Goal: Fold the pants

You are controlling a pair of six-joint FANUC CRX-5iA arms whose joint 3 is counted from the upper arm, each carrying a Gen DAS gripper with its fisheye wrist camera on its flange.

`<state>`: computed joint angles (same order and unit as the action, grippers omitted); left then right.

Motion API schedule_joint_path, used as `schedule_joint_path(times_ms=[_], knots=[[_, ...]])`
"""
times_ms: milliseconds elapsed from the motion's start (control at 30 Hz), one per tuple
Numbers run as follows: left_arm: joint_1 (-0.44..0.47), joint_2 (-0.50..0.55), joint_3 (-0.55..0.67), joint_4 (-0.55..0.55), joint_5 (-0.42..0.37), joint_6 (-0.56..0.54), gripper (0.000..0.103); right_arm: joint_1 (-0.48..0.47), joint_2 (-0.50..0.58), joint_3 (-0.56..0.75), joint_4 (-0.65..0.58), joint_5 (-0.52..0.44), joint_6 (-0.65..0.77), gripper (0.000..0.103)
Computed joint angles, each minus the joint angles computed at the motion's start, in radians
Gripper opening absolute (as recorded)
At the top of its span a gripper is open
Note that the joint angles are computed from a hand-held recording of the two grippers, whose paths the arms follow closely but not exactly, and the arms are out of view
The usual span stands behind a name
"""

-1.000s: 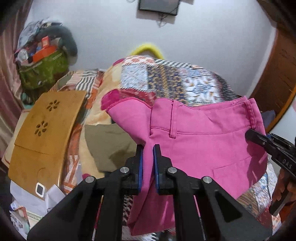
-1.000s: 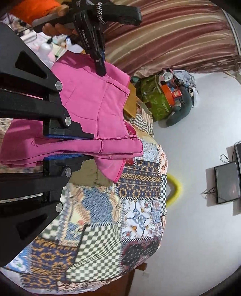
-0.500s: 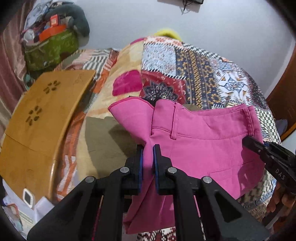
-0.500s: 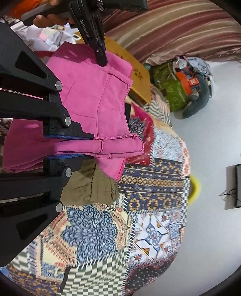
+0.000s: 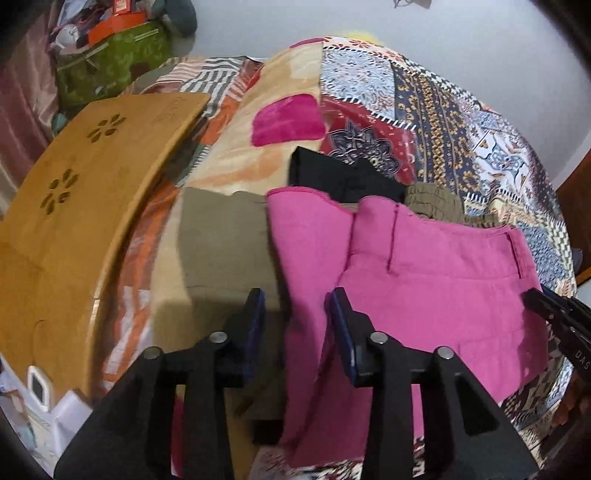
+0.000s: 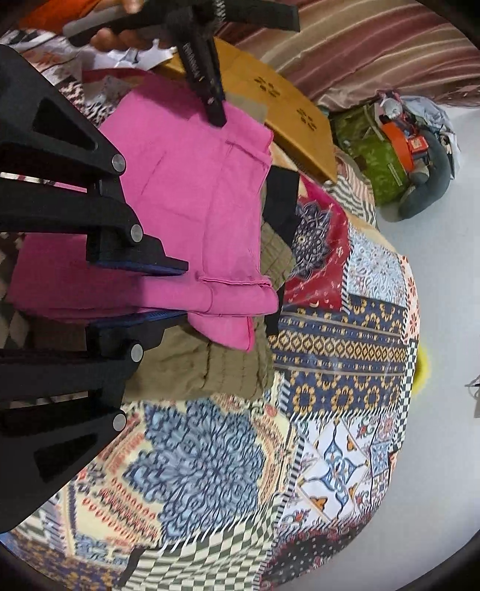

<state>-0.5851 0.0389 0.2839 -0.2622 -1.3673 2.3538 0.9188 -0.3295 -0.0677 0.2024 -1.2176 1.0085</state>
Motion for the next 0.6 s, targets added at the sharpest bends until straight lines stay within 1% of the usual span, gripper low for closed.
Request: schedule_joint_path(times_ms=[67,133,200,267,333,433,467,567,600], knots=[[-0.019,0.004,0.025,-0.029,-0.049,-0.005,0.04,-0.003,-0.006,0.008,-0.009,-0.037,0.011,0.018],[-0.034,0.002,0.042,-0.046,-0.089,-0.006,0.041,-0.01,-0.013,0.022,-0.03,-0.077,0.012,0.022],[-0.06,0.005,0.076,-0.063,-0.146,-0.011,0.041,-0.013,-0.028,0.033,-0.047,-0.103,0.009,0.023],[-0.093,0.004,0.108,-0.086,-0.188,-0.016,0.041,0.001,-0.049,0.04,-0.046,-0.121,-0.003,0.023],[-0.133,0.0,0.146,-0.113,-0.226,-0.019,0.041,0.037,-0.082,0.044,-0.018,-0.136,-0.034,0.023],[-0.22,0.004,0.235,-0.187,-0.293,-0.016,0.041,0.139,-0.144,0.034,0.081,-0.15,-0.097,0.023],[-0.245,0.009,0.264,-0.212,-0.313,-0.016,0.041,0.188,-0.167,0.032,0.128,-0.159,-0.126,0.023],[-0.379,0.022,0.393,-0.34,-0.387,-0.018,0.041,0.335,-0.229,0.023,0.26,-0.177,-0.222,0.023],[-0.427,0.027,0.433,-0.388,-0.409,-0.017,0.041,0.417,-0.256,0.016,0.333,-0.194,-0.275,0.023]])
